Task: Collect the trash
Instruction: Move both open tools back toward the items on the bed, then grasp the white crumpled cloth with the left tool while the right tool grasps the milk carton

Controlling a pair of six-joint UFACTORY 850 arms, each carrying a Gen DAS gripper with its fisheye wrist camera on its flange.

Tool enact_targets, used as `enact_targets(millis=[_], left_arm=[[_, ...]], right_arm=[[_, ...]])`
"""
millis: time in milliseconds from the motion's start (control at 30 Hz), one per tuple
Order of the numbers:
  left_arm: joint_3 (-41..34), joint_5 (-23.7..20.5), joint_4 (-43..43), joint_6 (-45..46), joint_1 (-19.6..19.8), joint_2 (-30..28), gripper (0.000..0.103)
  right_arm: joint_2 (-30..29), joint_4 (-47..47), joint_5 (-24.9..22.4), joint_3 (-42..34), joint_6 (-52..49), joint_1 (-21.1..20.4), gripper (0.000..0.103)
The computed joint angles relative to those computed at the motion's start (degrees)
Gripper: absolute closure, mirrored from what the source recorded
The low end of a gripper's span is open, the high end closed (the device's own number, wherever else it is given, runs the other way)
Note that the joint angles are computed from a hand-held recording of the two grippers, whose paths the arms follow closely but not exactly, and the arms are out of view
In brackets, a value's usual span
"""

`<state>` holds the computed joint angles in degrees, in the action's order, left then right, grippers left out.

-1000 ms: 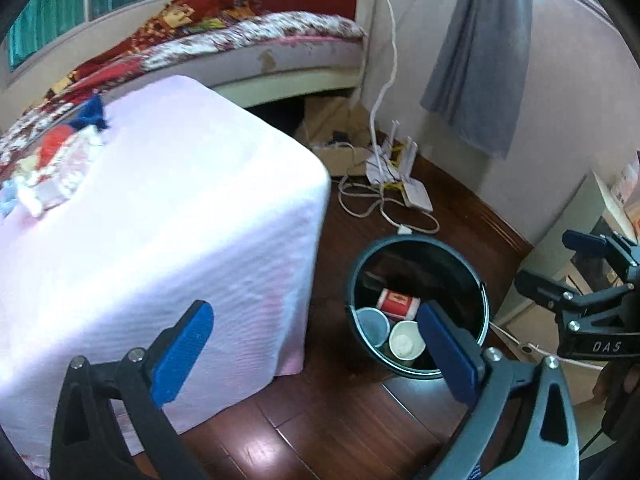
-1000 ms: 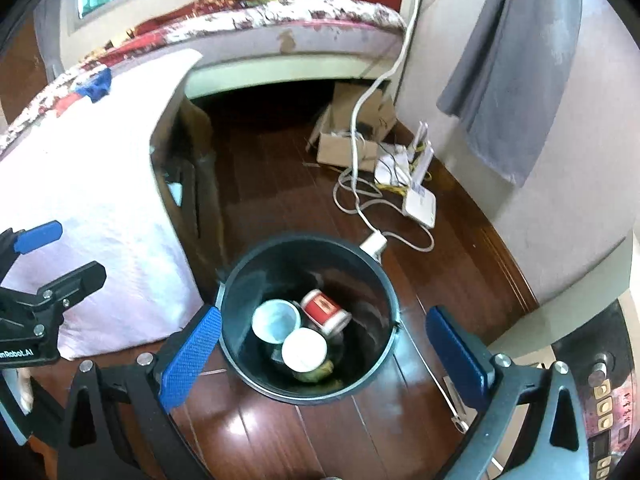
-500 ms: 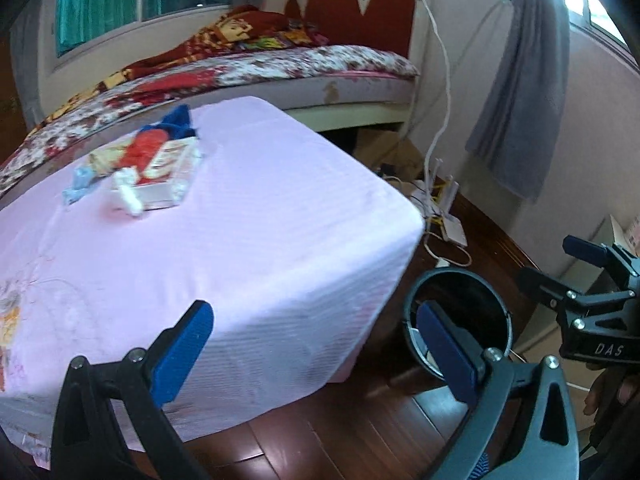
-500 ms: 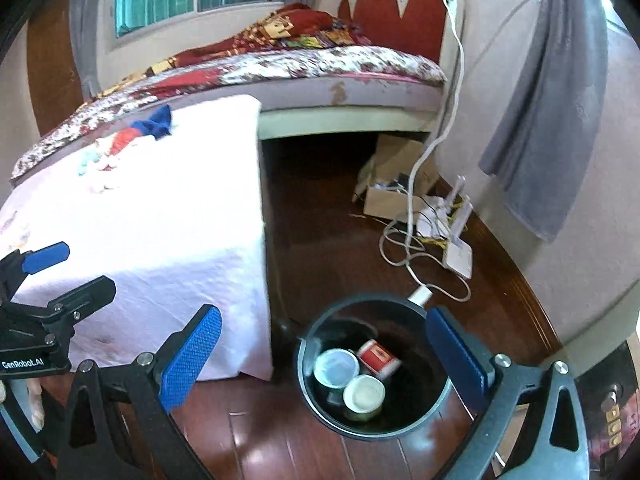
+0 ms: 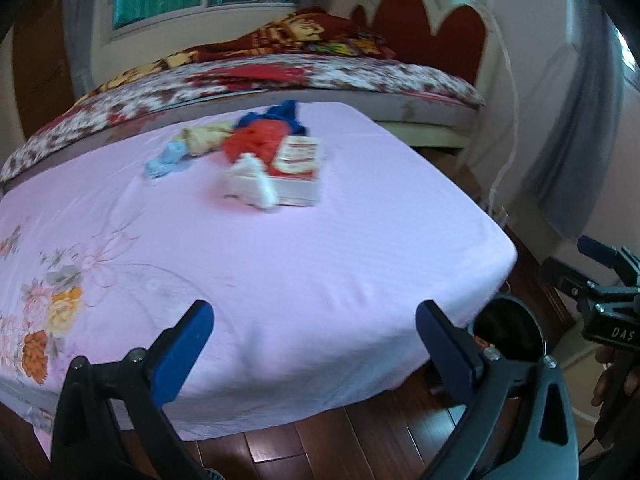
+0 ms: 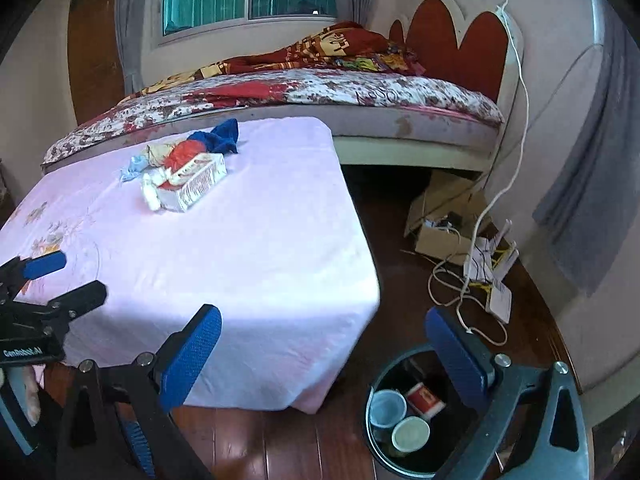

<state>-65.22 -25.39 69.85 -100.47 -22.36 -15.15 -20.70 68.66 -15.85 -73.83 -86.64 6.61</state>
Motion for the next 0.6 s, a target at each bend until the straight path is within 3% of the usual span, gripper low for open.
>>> enact_targets(millis=[167,400,600], left_arm=[[0.69,1.07,2.72,-2.79,2.99,0.25,0.017],[-2.42,3.45,3.58,-3.15,6.48,-2.79,0.024],[-8.18,5.55,-5.21,7.22,9.33,-8.28,0.03]], right_arm=[[-2.85,-5.68,0.61,-3.71,7.25,3.0,0.0],[-7.86,-16.99,2.71,-9.39,18.2,6.21,0.0],[-14.59,-32.0,0.54,-18.21,34.29,7.39,0.0]])
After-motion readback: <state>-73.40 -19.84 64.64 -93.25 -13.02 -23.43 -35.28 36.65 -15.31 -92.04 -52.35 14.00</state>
